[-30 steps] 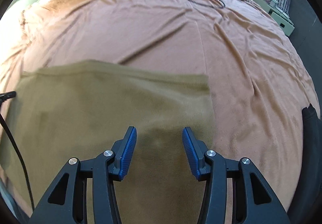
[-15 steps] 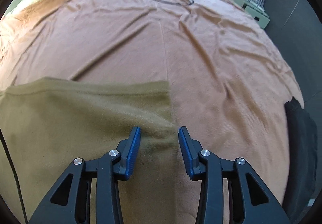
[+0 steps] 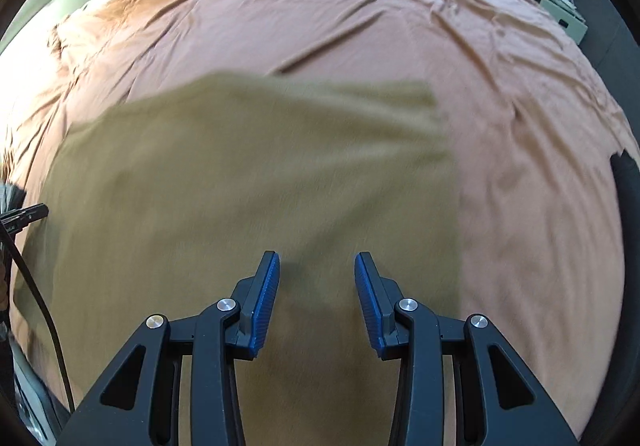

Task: Fold small clothes
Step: 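Smooth the folded brown shirt flat with both open grippers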

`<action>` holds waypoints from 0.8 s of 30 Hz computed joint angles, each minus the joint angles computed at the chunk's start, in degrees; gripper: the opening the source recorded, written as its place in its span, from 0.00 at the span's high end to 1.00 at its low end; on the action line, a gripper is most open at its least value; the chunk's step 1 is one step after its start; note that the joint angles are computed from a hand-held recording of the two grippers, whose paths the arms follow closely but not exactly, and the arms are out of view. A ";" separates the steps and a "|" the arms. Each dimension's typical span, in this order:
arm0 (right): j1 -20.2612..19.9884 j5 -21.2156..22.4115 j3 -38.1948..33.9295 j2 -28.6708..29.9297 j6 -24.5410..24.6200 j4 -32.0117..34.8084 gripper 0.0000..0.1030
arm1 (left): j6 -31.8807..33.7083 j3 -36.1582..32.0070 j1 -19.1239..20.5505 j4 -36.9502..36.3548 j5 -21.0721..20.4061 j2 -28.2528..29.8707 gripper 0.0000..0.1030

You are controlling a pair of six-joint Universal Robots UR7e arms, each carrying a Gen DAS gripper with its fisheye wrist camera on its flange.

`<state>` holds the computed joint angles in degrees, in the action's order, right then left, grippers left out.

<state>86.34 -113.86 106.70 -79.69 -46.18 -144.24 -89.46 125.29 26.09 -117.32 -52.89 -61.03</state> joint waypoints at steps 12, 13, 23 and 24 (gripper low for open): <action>-3.69 1.46 9.57 -11.38 -5.38 -0.18 0.64 | -11.35 6.14 -10.95 0.63 -6.08 -1.38 0.84; -4.36 1.80 10.16 -12.42 -5.80 0.13 0.64 | -12.51 6.56 -12.00 0.57 -6.57 -1.32 0.84; -10.04 6.05 14.58 -21.32 -8.30 2.80 0.64 | -21.36 9.74 -19.23 1.14 -10.30 -2.07 0.84; -10.84 6.35 14.99 -22.25 -8.82 3.11 0.64 | -21.97 10.00 -19.83 1.05 -10.71 -2.05 0.84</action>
<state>75.50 -107.52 121.69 -101.94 -55.00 -141.13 -111.44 135.30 6.26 -116.27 -63.60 -63.08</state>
